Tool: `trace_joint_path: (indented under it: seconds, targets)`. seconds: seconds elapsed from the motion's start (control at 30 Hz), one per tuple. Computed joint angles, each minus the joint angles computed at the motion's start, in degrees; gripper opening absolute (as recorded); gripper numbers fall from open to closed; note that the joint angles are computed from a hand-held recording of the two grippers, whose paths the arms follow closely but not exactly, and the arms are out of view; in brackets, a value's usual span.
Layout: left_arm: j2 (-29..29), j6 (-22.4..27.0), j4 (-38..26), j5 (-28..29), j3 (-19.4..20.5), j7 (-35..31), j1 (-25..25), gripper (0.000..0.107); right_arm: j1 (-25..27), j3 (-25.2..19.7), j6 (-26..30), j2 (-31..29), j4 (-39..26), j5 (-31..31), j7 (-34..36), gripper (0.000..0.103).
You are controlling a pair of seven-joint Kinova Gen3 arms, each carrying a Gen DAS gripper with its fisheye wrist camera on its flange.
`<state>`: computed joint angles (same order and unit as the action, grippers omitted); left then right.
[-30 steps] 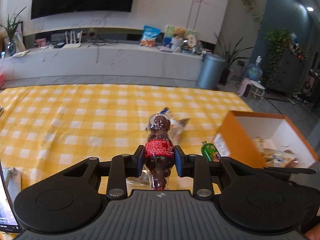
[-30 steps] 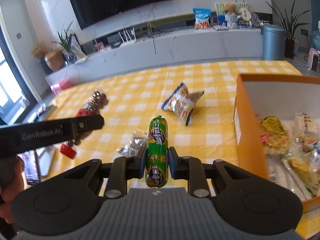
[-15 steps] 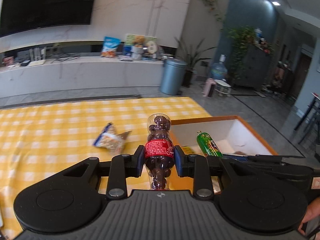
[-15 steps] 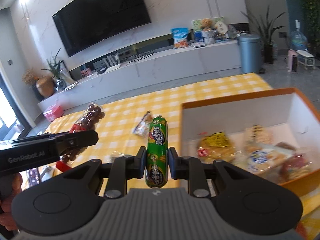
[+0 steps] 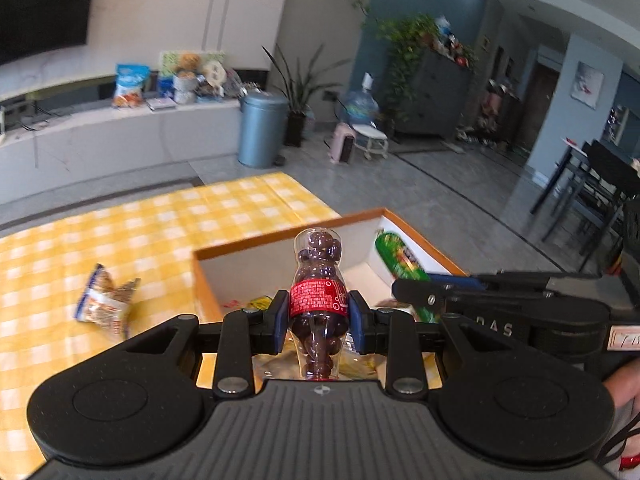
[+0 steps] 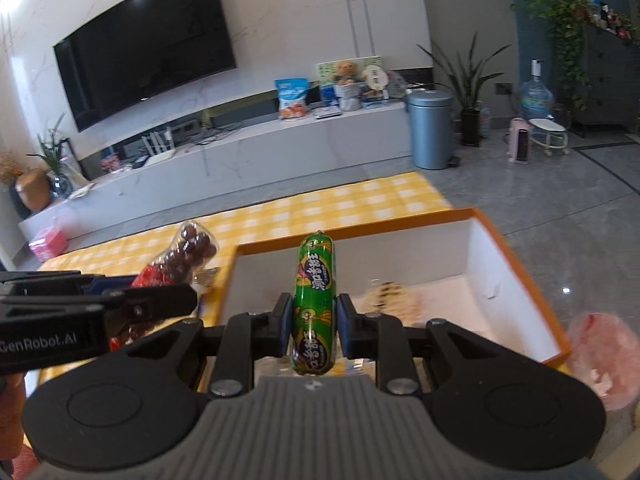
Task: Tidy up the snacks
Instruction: 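Lift sausage stick and cola bottle and carry both over the orange box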
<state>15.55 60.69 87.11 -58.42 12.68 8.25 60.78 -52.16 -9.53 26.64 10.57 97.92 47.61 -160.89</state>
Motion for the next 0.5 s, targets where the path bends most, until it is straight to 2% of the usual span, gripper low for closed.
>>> trace_joint_path:
  seconds: [0.23,0.5]
  targets:
    - [2.5,-8.0,-2.5,6.5,-1.4,-7.3,-4.4,0.034,2.9,0.1,3.9,1.2,-1.8,-2.8,7.3,0.021]
    - [6.0,-13.5,-6.0,14.7,-4.5,-16.1,-6.8,0.034,5.5,2.0,5.4,3.9,-4.6,-7.4,14.2,0.021]
